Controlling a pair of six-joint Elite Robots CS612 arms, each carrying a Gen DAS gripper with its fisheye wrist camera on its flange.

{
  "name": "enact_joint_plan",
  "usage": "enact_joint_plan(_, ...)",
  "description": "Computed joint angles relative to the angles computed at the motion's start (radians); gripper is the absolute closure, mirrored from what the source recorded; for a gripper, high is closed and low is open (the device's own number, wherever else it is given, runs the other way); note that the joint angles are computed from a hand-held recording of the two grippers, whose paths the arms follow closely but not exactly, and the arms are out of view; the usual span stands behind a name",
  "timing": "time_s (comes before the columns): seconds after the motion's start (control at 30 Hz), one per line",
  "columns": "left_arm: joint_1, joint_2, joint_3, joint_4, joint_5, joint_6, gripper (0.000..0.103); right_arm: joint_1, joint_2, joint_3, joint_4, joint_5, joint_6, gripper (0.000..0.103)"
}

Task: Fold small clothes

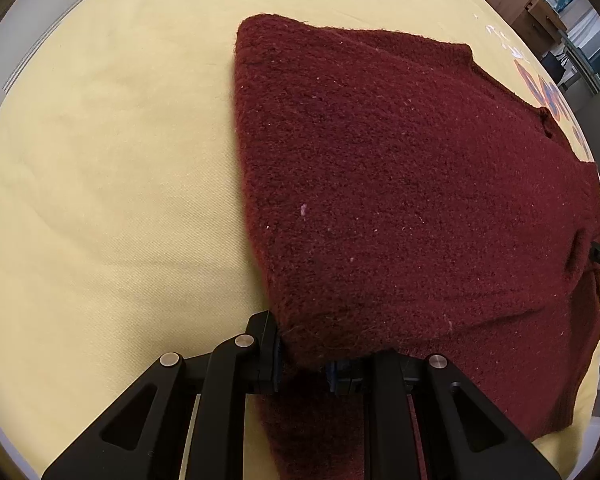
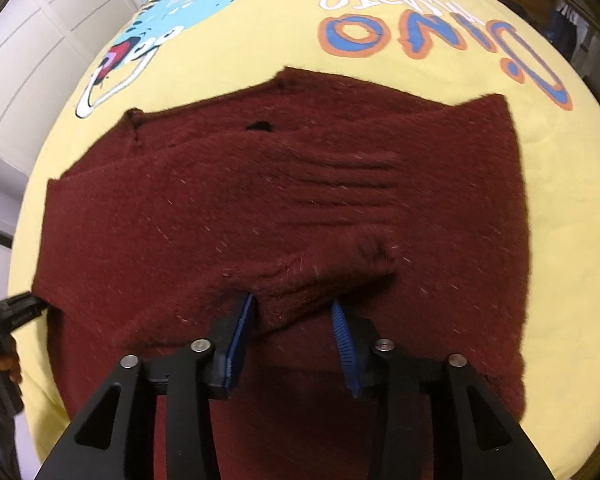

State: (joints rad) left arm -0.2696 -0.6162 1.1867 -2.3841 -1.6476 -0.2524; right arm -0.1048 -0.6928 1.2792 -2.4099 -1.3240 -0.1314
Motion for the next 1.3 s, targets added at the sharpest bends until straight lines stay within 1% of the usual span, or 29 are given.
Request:
enact_joint_plan(0.03, 0.001, 0.002, -0.002, 0.001, 0.000, 0.001, 0.089, 0.001, -0.006, 0.008, 0.000, -0.023, -0.010, 0.058)
enact_joint_plan(0.07, 0.002, 0.003, -0.005, 0.003, -0.001, 0.002, 0.089, 0.002, -0.014, 0.020, 0.000, -0.064, -0.031, 0.057)
enact_joint_plan(0.1, 0.000, -0.014, 0.019, -0.004, -0.002, -0.001, 0.089, 0.003, -0.020, 0.029, -0.005, -0.085, -0.041, 0.057)
enact_joint_plan(0.13, 0.000, -0.017, 0.024, -0.008, -0.003, -0.002, 0.089, 0.002, -0.026, 0.039, -0.015, -0.095, -0.045, 0.056)
enact_joint_plan(0.17, 0.001, -0.017, 0.026, -0.013, -0.004, -0.007, 0.089, -0.001, -0.034, 0.051, -0.029, -0.094, -0.043, 0.055)
enact_joint_plan(0.2, -0.001, -0.037, 0.061, -0.033, -0.004, -0.014, 0.089, -0.008, -0.045, 0.068, -0.045, -0.084, -0.035, 0.054)
enact_joint_plan(0.3, -0.003, -0.045, 0.082, -0.064, -0.001, -0.029, 0.089, -0.023, -0.063, 0.085, -0.068, -0.049, -0.004, 0.047)
enact_joint_plan(0.33, -0.004, -0.049, 0.091, -0.071, 0.002, -0.029, 0.088, -0.025, -0.065, 0.083, -0.068, -0.040, 0.001, 0.042)
enact_joint_plan(0.37, -0.005, -0.051, 0.093, -0.072, 0.005, -0.026, 0.088, -0.028, -0.066, 0.076, -0.063, -0.023, 0.011, 0.040)
enact_joint_plan(0.43, -0.007, -0.057, 0.102, -0.072, 0.011, -0.024, 0.088, -0.033, -0.062, 0.062, -0.056, -0.009, 0.022, 0.040)
enact_joint_plan(0.53, -0.011, -0.062, 0.112, -0.074, 0.022, -0.021, 0.088, -0.024, -0.034, 0.004, -0.036, -0.032, 0.034, 0.038)
enact_joint_plan(0.6, -0.014, -0.067, 0.121, -0.078, 0.027, -0.020, 0.088, -0.018, 0.001, -0.052, -0.001, -0.047, 0.037, 0.038)
enact_joint_plan(0.67, -0.015, -0.070, 0.127, -0.080, 0.028, -0.021, 0.088, -0.010, 0.037, -0.107, 0.058, -0.063, 0.034, 0.038)
enact_joint_plan(0.73, -0.016, -0.073, 0.133, -0.084, 0.027, -0.026, 0.088, 0.000, 0.067, -0.157, 0.147, -0.089, 0.005, 0.038)
enact_joint_plan(0.8, -0.016, -0.076, 0.141, -0.094, 0.026, -0.026, 0.088, 0.008, 0.077, -0.163, 0.147, -0.107, -0.023, 0.037)
enact_joint_plan(0.9, -0.015, -0.082, 0.153, -0.101, 0.030, -0.025, 0.088, 0.016, 0.068, -0.144, 0.121, -0.110, -0.045, 0.035)
enact_joint_plan(0.93, -0.015, -0.086, 0.159, -0.106, 0.032, -0.029, 0.088, 0.018, 0.065, -0.142, 0.129, -0.108, -0.051, 0.039)
enact_joint_plan(0.97, -0.015, -0.092, 0.169, -0.113, 0.034, -0.031, 0.088, 0.019, 0.064, -0.141, 0.134, -0.106, -0.061, 0.050)
enact_joint_plan(1.0, -0.017, -0.094, 0.173, -0.118, 0.040, -0.031, 0.088, 0.024, 0.061, -0.138, 0.136, -0.118, -0.083, 0.053)
enact_joint_plan(1.03, -0.018, -0.097, 0.179, -0.123, 0.044, -0.030, 0.089, 0.030, 0.058, -0.134, 0.130, -0.134, -0.106, 0.060)
enact_joint_plan(1.07, -0.020, -0.100, 0.184, -0.126, 0.048, -0.027, 0.089, 0.032, 0.055, -0.131, 0.129, -0.126, -0.123, 0.066)
enact_joint_plan(1.1, -0.020, -0.103, 0.188, -0.126, 0.051, -0.024, 0.089, 0.031, 0.053, -0.130, 0.132, -0.110, -0.131, 0.080)
enact_joint_plan(1.13, -0.019, -0.102, 0.180, -0.117, 0.055, -0.021, 0.089, 0.033, 0.052, -0.129, 0.129, -0.111, -0.136, 0.082)
enact_joint_plan(1.2, -0.020, -0.107, 0.184, -0.114, 0.062, -0.023, 0.089, 0.038, 0.044, -0.115, 0.091, -0.135, -0.157, 0.084)
enact_joint_plan(1.3, -0.032, -0.110, 0.177, -0.105, 0.091, 0.010, 0.089, 0.030, 0.028, -0.090, 0.022, -0.130, -0.132, 0.085)
